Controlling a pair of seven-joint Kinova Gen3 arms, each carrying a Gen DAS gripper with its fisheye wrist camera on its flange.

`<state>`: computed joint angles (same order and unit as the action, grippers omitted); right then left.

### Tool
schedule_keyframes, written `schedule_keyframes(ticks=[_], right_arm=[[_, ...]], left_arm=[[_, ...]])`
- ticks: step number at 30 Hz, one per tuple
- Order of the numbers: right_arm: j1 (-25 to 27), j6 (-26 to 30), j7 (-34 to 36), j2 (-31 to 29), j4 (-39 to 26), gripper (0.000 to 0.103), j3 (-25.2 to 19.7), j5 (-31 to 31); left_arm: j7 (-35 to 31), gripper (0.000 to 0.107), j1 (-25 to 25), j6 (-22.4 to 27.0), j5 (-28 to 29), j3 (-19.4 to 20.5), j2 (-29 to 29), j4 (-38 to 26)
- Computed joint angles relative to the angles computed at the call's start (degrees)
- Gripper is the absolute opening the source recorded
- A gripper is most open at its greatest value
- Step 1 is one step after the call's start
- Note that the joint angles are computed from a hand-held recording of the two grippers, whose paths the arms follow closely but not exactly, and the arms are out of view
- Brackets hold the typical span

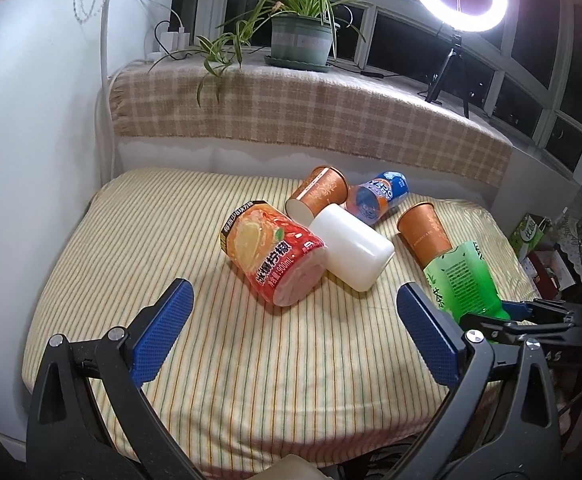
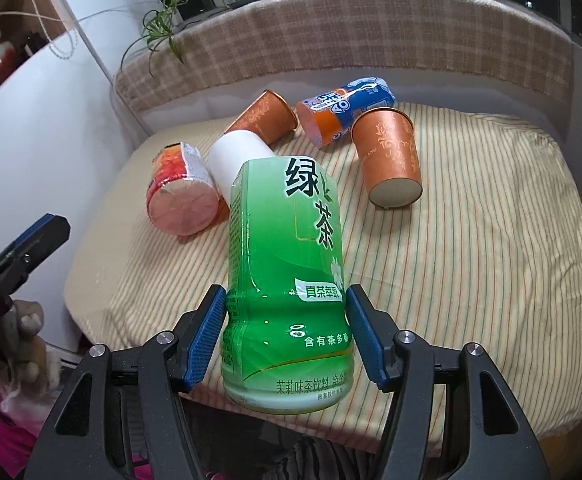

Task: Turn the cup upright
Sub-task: 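Lift the green tea bottle with the right gripper toward the left gripper, then close the left gripper on the bottle while the right gripper opens and withdraws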

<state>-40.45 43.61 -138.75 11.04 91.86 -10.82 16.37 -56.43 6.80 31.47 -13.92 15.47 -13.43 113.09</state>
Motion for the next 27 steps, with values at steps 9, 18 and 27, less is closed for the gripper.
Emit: schedule_keyframes(ticks=[9,18,27], right_arm=[[-3.9,4.7,-5.4,3.0,-2.6,0.061,0.8,5.9],[-3.4,5.4,-3.5,5.4,-4.3,0.061,1.3,3.0],[-1.7,2.9,-0.9,5.3,-3.1,0.063,1.5,-0.5]], left_arm=[[1.2,0.103,0.7,0.7,-0.9,0.3,1.5,-0.5],[2.6,0.103,1.4,0.7,-1.6,-0.3,2.7,-0.9],[-1.1,0.103,3.8,1.2,3.5,-3.5,4.6,-2.4]])
